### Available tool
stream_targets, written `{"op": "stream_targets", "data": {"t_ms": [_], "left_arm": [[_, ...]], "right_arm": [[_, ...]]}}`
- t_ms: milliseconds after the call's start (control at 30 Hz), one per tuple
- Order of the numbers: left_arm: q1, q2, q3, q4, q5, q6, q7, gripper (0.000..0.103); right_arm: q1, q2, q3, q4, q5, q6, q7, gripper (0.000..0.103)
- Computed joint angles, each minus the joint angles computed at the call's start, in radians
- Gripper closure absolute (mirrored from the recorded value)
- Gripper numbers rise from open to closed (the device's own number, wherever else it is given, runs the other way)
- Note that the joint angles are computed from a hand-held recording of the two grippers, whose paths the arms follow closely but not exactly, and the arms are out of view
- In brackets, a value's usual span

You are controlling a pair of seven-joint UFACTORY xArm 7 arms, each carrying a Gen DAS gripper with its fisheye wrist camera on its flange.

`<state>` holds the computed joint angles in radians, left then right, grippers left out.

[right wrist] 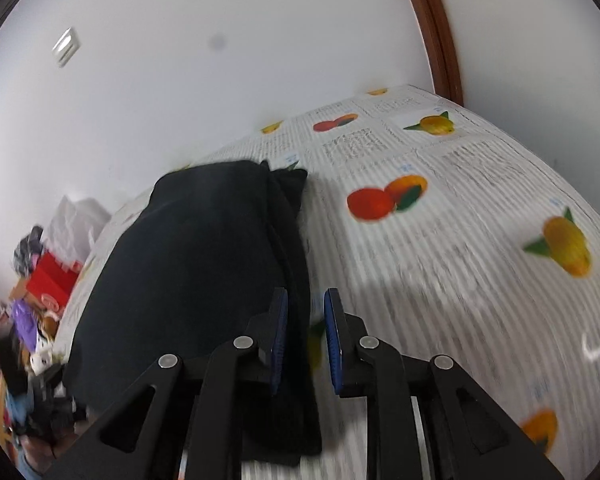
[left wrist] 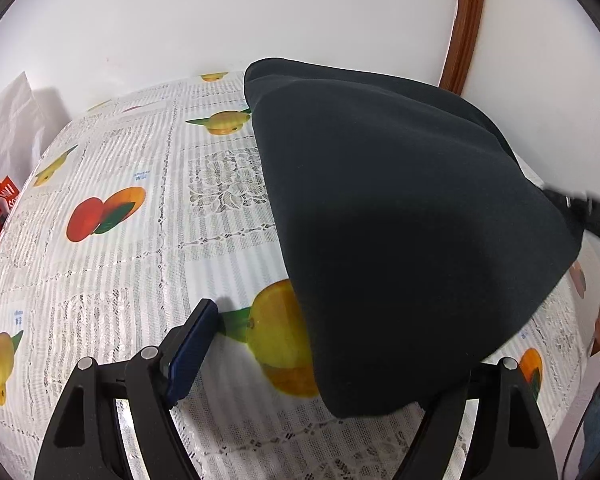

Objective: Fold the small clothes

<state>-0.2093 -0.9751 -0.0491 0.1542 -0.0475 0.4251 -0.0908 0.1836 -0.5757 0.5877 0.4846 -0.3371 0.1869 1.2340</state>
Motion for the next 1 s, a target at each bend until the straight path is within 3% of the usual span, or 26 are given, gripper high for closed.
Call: {"op": "stream_targets", "data": {"t_ms": [300, 433, 533, 667, 733, 867, 1000], "left_arm": [[0.007, -0.235, 0.058, -0.051, -0.022, 0.168, 0.057, 0.025], [-0.001, -0.304, 0.031, -0.058, -0.027, 0.209, 0.068, 0.033], [-0.018, -0.288, 0.006, -0.046, -0.025, 0.195, 0.066, 0.044], [-0.038, -0.294, -0.011, -0.04, -0.017, 0.188, 0.065, 0.08], [-0.032, -0.324, -0.018, -0.054, -0.002, 0.188, 0.071, 0.087], [-0.032, -0.343, 0.057, -0.066, -0.024, 0.224, 0.103, 0.089], [-0.024, -0.346, 0.043, -0.064, -0.047, 0.238, 0.095, 0.085]], "right_arm": [[0.219, -0.233, -0.006, -0.121, 0.052, 0.203, 0.049, 0.083], [0.296, -0.24, -0.016, -0.107, 0.065, 0.252, 0.003, 0.063], [0.263, -0.172, 0.015, -0.07, 0.039, 0.236, -0.01, 0.063], [0.144, -0.049, 0.058, -0.041, -0.006, 0.119, 0.058, 0.064], [0.113, -0.017, 0.059, -0.046, -0.026, 0.04, 0.075, 0.085], [0.038, -0.042, 0.102, -0.038, -0.077, 0.02, 0.082, 0.092], [0.05, -0.016, 0.072, -0.031, -0.073, 0.024, 0.044, 0.091]]}}
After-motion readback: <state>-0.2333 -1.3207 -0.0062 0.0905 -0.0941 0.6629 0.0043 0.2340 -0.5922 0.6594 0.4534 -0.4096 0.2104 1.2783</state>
